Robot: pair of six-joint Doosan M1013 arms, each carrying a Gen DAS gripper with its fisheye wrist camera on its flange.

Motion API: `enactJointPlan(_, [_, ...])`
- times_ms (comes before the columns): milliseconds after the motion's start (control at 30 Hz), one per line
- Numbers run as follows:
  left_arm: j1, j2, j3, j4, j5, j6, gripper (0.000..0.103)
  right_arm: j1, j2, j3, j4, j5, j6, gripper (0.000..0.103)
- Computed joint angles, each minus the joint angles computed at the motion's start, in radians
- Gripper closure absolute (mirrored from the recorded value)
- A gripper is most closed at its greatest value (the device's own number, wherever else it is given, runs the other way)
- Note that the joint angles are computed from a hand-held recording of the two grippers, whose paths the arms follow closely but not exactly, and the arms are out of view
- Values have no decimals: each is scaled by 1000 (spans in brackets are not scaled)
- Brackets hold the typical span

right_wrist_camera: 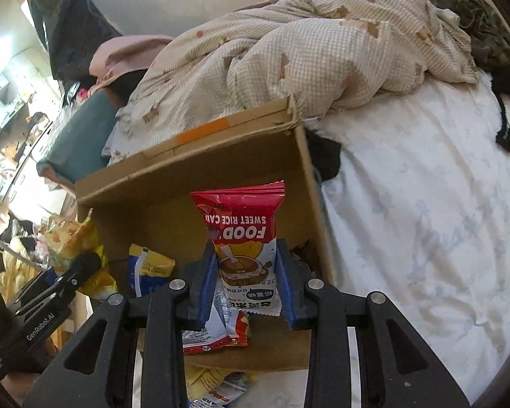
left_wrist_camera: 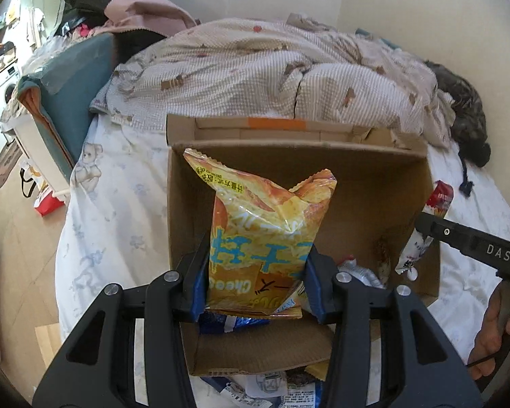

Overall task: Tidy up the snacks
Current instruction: 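Open both tools to drop the yellow bag and red packet into the box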

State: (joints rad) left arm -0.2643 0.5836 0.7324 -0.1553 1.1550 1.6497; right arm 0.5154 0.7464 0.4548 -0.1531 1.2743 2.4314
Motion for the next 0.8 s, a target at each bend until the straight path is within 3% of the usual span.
enactJointPlan(333, [4, 18, -26, 19, 38, -50, 58, -9, 30, -37, 41, 27, -6, 68])
enactJointPlan(500, [0, 8, -14, 43, 18, -54, 27, -11, 10, 6, 45, -14, 33, 66])
enactJointPlan(533, [0, 4, -8, 40, 8, -49, 25, -11, 10, 5, 40, -11, 38, 65])
enactJointPlan(600, [-1, -1, -1, 41, -5, -43, 20, -10, 3, 17, 34, -21, 56, 45])
enactJointPlan(633, [-1, -3, 1, 42, -11, -41, 20, -10, -1, 23, 27, -27, 70, 22])
enactJointPlan(667, [-1, -4, 2, 39, -13, -40, 19, -6, -9, 35, 9, -42, 84, 16])
enactJointPlan(800, [8, 1, -7, -14, 9, -33, 19, 4, 9, -16, -19, -9, 31, 16])
